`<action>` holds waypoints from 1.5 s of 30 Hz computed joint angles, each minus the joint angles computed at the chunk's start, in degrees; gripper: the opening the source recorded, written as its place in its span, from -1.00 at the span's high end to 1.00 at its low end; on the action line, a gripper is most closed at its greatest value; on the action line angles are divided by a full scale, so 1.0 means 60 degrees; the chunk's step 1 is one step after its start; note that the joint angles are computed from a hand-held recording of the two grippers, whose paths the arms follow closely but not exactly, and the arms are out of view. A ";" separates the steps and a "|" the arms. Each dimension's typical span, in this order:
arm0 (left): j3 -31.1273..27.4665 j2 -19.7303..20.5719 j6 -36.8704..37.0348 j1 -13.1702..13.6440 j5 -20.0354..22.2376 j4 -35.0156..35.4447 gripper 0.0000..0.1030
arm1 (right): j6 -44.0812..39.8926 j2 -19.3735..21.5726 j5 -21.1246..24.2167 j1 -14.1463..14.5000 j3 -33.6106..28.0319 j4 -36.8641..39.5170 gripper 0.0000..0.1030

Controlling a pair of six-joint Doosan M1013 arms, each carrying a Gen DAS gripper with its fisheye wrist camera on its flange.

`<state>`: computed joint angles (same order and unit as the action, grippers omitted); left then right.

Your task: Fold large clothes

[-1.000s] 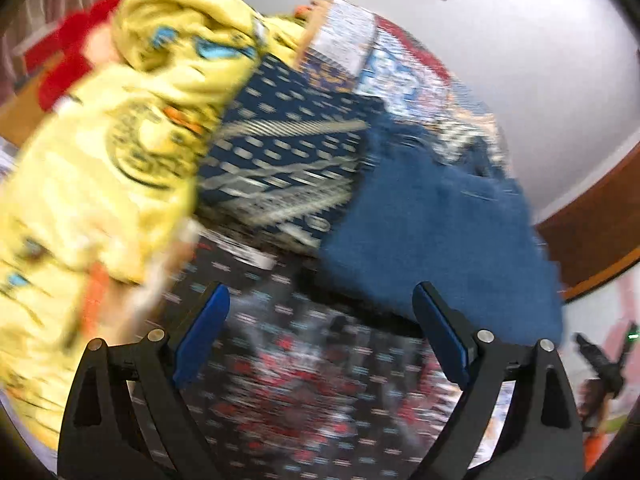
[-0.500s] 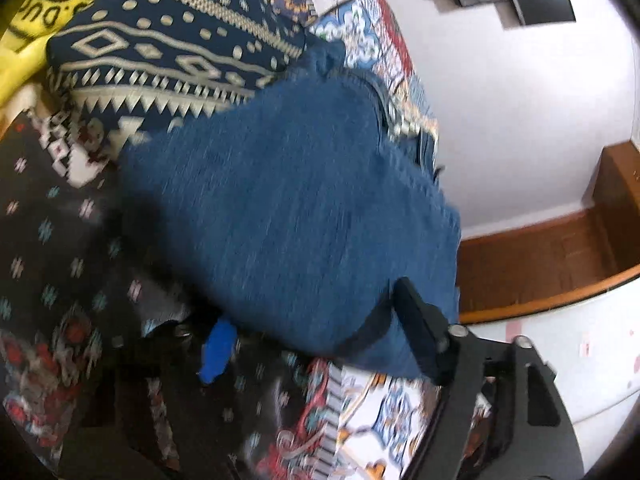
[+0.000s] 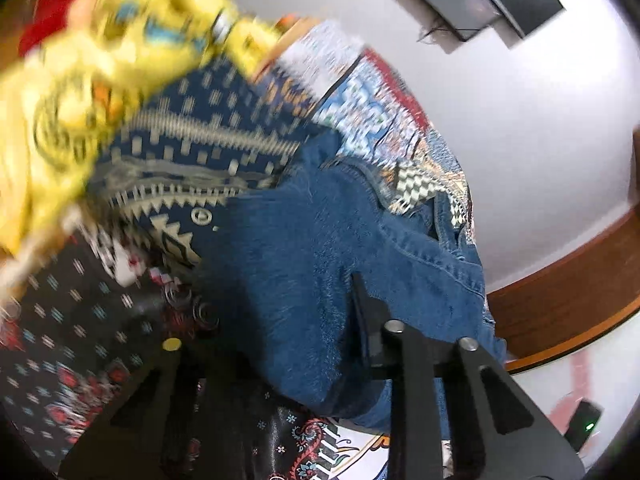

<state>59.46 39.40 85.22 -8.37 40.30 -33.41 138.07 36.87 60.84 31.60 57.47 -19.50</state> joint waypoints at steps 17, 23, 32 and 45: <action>-0.0065 -0.0778 0.3460 -0.0277 -0.1877 -0.0350 0.75 | -0.2494 0.1654 0.0148 -0.0012 -0.2896 0.1691 -0.65; -0.0230 -0.0619 0.3550 -0.0420 -0.1539 0.0284 0.75 | -0.2756 0.2151 0.0581 -0.0104 -0.3339 0.2541 -0.68; -0.0652 -0.0548 0.5139 -0.0811 -0.0986 -0.0794 0.76 | -0.2006 0.1134 -0.0425 -0.0199 -0.1839 0.2165 -0.67; -0.2131 0.0432 0.6933 -0.2187 0.2059 -0.1532 0.77 | 0.2266 -0.1333 -0.0613 -0.0338 0.1649 -0.0940 -0.67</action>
